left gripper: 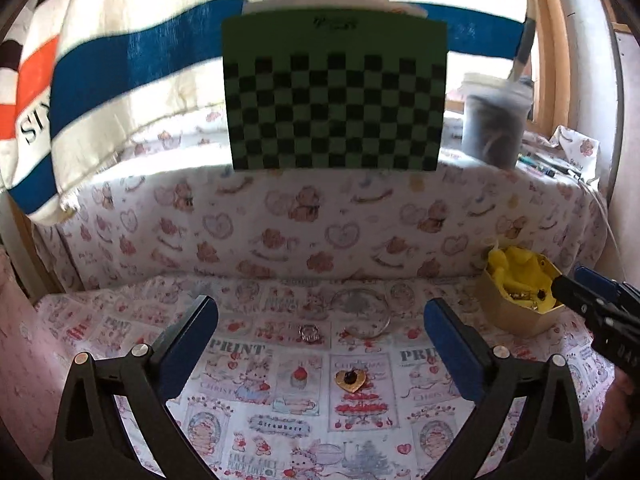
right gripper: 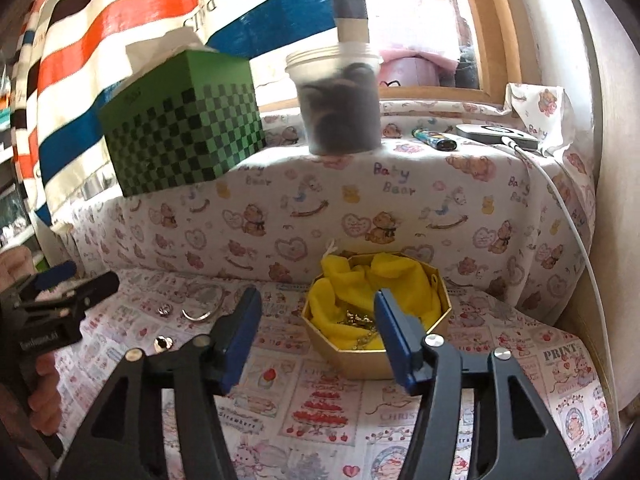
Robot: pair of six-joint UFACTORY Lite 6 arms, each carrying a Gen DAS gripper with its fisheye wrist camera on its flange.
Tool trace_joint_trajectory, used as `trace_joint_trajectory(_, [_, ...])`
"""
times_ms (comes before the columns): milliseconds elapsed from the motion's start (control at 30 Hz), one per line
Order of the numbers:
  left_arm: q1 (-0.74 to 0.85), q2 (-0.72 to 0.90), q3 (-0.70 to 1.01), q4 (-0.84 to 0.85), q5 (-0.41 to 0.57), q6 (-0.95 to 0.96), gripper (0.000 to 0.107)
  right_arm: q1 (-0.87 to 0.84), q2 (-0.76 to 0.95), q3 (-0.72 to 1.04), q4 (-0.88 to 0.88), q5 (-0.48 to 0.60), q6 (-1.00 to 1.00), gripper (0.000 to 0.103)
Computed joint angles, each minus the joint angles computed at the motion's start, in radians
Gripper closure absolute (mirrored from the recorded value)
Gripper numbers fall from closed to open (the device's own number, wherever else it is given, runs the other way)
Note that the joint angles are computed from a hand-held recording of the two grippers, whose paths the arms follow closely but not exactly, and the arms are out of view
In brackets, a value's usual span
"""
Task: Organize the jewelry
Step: 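Lower the left tool onto the gold heart pendant and close it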
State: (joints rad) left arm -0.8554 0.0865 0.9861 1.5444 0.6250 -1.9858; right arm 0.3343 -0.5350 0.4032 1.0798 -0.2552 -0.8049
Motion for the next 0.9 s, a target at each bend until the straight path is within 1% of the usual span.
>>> trace_joint_trajectory(67, [0.024,0.011,0.007,-0.029,-0.040,0.013,0.005,0.016,0.003,-0.009,-0.011,-0.031,0.027,0.027])
trace_joint_trajectory(133, [0.042,0.018,0.010,-0.046,-0.073,0.018,0.005,0.018,0.004,-0.012,-0.023,-0.039,0.046,0.020])
trace_joint_trajectory(200, [0.052,0.028,0.018,-0.067,-0.089,0.042,0.005,0.024,-0.003,-0.021,-0.033,-0.061,0.073,0.013])
trace_joint_trajectory(300, [0.049,0.050,0.032,-0.089,-0.084,0.073,0.005,0.022,-0.008,-0.024,-0.038,-0.069,0.087,0.009])
trace_joint_trajectory(400, [0.051,0.078,0.054,-0.133,-0.100,0.130,0.005,0.023,-0.003,-0.024,-0.033,-0.076,0.088,0.008])
trace_joint_trajectory(467, [0.049,0.119,0.098,-0.224,-0.094,0.249,0.005,0.026,0.002,-0.023,-0.033,-0.080,0.087,0.006])
trace_joint_trajectory(533, [0.049,0.143,0.119,-0.264,-0.105,0.313,0.005,0.034,0.007,-0.023,-0.030,-0.092,0.084,0.004])
trace_joint_trajectory(567, [0.049,0.152,0.127,-0.283,-0.109,0.335,0.005,0.042,0.009,-0.024,-0.020,-0.102,0.074,0.003])
trace_joint_trajectory(633, [0.050,0.165,0.140,-0.321,-0.114,0.374,0.010,0.057,0.018,-0.021,0.003,-0.125,0.046,0.000])
trace_joint_trajectory(767, [0.050,0.179,0.152,-0.347,-0.117,0.406,0.011,0.113,0.035,-0.020,0.088,-0.224,-0.038,0.000])
trace_joint_trajectory(867, [0.053,0.186,0.156,-0.341,-0.107,0.400,0.011,0.179,0.063,-0.008,0.181,-0.349,-0.114,0.000])
trace_joint_trajectory(900, [0.055,0.190,0.157,-0.342,-0.106,0.404,0.011,0.186,0.055,-0.013,0.178,-0.366,-0.110,0.000])
